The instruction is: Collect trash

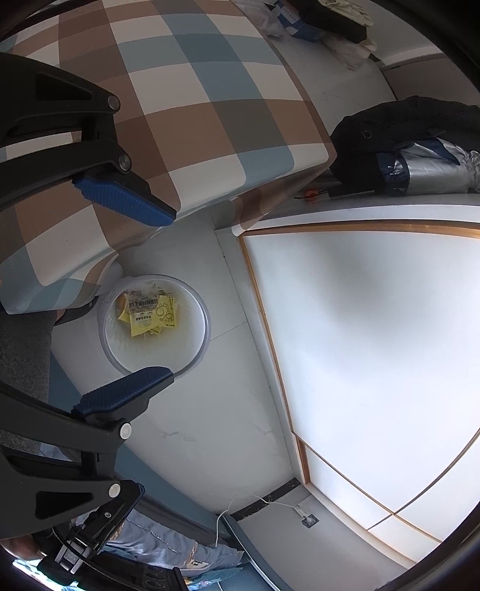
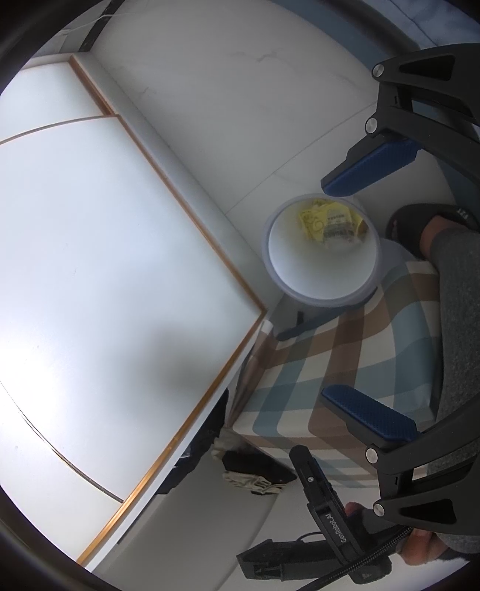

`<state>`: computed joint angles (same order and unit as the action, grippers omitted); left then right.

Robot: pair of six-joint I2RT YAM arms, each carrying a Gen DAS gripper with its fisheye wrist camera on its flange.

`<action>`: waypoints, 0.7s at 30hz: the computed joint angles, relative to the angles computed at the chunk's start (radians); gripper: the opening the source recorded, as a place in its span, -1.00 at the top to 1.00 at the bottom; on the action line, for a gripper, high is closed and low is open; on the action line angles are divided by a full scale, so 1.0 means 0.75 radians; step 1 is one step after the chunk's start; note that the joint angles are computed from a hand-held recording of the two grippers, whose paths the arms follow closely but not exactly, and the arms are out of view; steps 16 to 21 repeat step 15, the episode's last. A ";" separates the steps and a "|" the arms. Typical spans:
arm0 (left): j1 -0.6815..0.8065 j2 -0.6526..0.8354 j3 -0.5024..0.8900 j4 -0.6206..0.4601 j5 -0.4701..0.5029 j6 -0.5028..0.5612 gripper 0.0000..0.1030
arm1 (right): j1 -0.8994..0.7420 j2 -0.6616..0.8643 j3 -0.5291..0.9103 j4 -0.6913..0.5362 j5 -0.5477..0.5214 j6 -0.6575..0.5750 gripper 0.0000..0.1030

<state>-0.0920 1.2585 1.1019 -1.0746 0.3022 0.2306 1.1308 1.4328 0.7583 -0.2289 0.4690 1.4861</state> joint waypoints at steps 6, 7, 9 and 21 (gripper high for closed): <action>-0.007 -0.001 0.008 -0.038 0.030 0.011 -0.47 | 0.000 0.002 0.009 -0.019 0.001 0.001 -1.00; -0.002 -0.005 0.009 -0.038 0.039 0.010 -0.47 | 0.000 0.000 0.010 -0.022 0.001 0.002 -1.00; 0.043 -0.006 0.021 -0.050 0.133 0.033 -0.47 | 0.003 0.001 0.019 -0.035 0.006 0.006 -1.00; 0.091 -0.005 0.045 -0.050 0.149 0.013 -0.47 | 0.016 0.007 0.069 -0.082 0.016 0.004 -1.00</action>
